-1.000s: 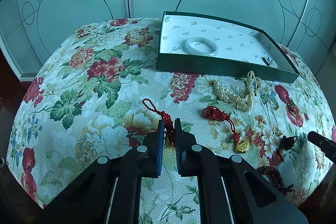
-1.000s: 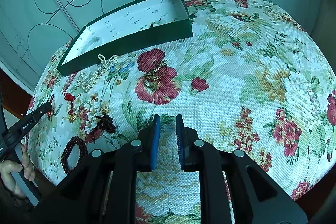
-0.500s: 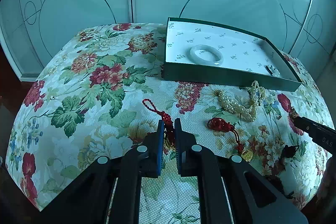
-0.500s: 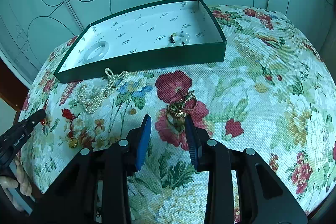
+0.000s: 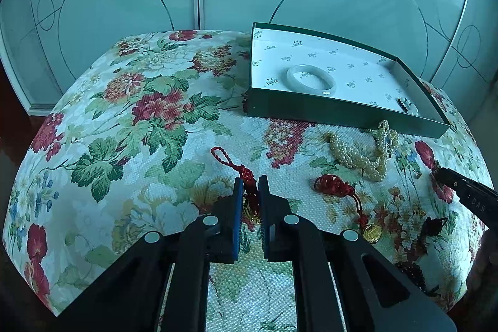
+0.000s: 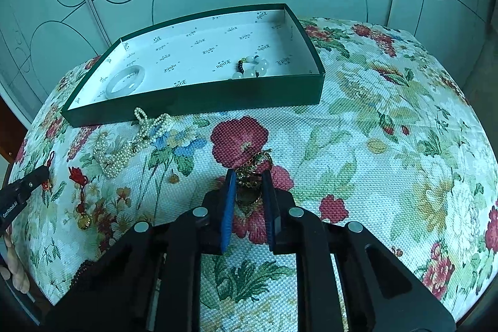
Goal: Organize jewelry
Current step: 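Carry the red-tasseled pendant over the box with the left tool while the right tool carries a gold item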
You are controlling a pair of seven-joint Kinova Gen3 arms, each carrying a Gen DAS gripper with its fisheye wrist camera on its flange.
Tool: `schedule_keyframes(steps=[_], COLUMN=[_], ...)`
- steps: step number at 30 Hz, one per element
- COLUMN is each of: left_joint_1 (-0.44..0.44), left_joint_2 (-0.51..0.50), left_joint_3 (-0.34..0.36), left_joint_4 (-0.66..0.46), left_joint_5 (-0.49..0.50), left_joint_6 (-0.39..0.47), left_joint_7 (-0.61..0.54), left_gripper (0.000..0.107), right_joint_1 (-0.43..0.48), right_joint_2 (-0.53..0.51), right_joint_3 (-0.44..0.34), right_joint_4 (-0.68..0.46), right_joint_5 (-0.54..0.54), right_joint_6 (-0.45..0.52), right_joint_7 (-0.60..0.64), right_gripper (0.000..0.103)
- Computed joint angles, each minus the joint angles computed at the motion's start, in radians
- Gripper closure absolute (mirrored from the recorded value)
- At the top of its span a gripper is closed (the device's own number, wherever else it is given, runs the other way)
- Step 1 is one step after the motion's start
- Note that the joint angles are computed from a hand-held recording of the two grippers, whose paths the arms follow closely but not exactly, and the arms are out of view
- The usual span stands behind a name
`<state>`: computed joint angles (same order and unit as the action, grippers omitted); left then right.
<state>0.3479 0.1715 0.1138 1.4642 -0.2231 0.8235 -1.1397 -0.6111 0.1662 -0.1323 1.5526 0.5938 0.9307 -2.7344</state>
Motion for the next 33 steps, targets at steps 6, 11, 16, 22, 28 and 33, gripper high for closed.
schedule_keyframes(steps=[6,11,16,22,28,33], left_joint_1=[0.003,0.002,0.004,0.003,0.006,0.014], left_joint_2=[-0.002,-0.004,-0.007,-0.017,-0.019,-0.012], left_joint_3=[-0.001,0.000,0.001,0.003,0.010,0.014], left_joint_4=[0.000,0.002,0.006,0.008,-0.021,-0.066], left_joint_5=[-0.008,-0.008,-0.011,-0.014,-0.015,-0.018], left_joint_6=[-0.004,-0.006,-0.010,-0.019,-0.017,-0.013], left_joint_7=[0.005,0.002,0.001,-0.004,-0.020,-0.037], left_gripper=[0.098,0.098,0.098,0.098,0.098,0.098], right_joint_1=[0.003,0.010,0.014,0.021,0.028,0.038], right_joint_2=[-0.039,-0.060,-0.078,-0.098,-0.119,-0.131], right_joint_3=[-0.007,-0.023,-0.039,-0.054,-0.068,-0.077], right_joint_4=[0.032,0.045,0.058,0.054,0.032,0.007], right_joint_5=[0.028,0.053,0.077,0.100,0.131,0.157], right_joint_6=[-0.019,-0.015,-0.016,-0.014,-0.009,-0.014], right_joint_7=[-0.036,-0.054,-0.074,-0.081,-0.082,-0.076], right_gripper=[0.087,0.087,0.087,0.087,0.087,0.087])
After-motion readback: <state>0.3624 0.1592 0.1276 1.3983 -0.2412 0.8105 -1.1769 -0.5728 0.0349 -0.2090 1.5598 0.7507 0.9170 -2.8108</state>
